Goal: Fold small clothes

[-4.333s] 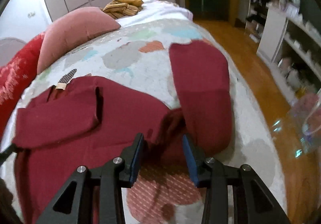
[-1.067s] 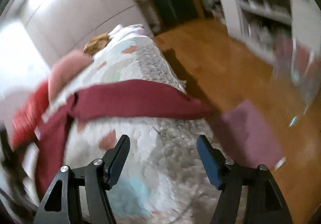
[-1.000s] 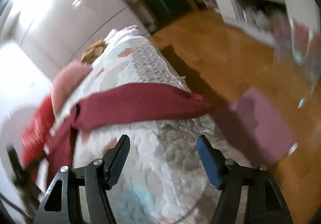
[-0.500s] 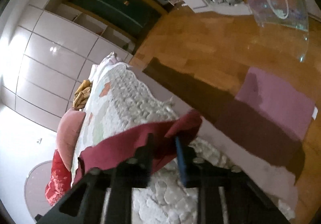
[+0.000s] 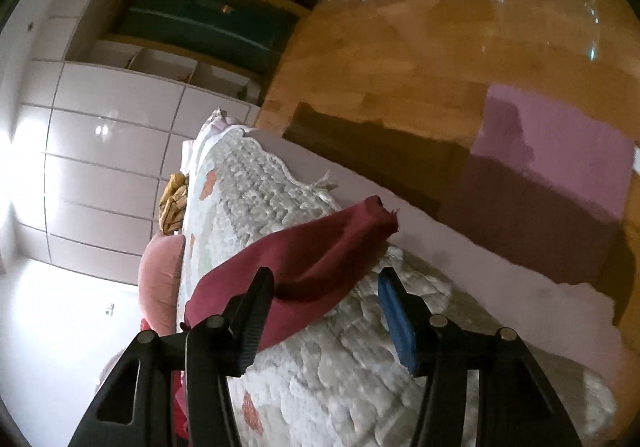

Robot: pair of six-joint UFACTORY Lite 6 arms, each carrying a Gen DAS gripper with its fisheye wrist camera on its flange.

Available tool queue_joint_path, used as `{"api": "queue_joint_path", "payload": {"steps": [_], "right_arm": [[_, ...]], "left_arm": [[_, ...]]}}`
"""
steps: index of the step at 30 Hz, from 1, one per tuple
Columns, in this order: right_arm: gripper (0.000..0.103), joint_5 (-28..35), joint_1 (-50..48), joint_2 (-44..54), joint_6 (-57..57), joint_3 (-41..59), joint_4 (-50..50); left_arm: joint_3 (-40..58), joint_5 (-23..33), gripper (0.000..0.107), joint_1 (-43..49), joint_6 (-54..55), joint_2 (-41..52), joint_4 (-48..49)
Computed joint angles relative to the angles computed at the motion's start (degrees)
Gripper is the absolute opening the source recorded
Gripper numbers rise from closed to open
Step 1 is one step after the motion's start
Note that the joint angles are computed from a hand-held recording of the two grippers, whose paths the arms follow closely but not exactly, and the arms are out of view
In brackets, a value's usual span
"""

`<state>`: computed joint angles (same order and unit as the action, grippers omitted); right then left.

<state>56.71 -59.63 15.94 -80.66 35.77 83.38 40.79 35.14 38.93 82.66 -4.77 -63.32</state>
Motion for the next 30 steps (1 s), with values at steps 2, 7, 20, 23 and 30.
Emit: {"api": "queue_joint_path", "payload": {"steps": [2, 7, 20, 23, 30], "right_arm": [[0.037, -0.66, 2.41, 1.62, -0.66, 1.0, 2.0], [0.008, -5.56, 10.17, -10.21, -0.24, 0.39, 10.03], [0.007, -32.15, 69.36, -7.1, 2.85, 33.8, 24.22], [0.007, -36.54, 80.89, 4.9, 6.18, 46.19, 17.66], [0.007, -38.0, 95.42, 35.89, 39.49, 75.45, -17.8]], "left_arm": [[0.5, -0.29, 0.064, -0.9, -0.38, 0.59, -0.11], [7.29, -1.39, 0.064, -1.84, -2.38, 6.59, -0.49], [35.22, 12.0, 0.064, 8.17, -13.81, 29.67, 4.06], [40.52, 15.04, 0.064, 10.42, -15.8, 34.3, 4.11], [46.02, 17.09, 0.064, 12.88, -14.99, 39.42, 4.3]]}}
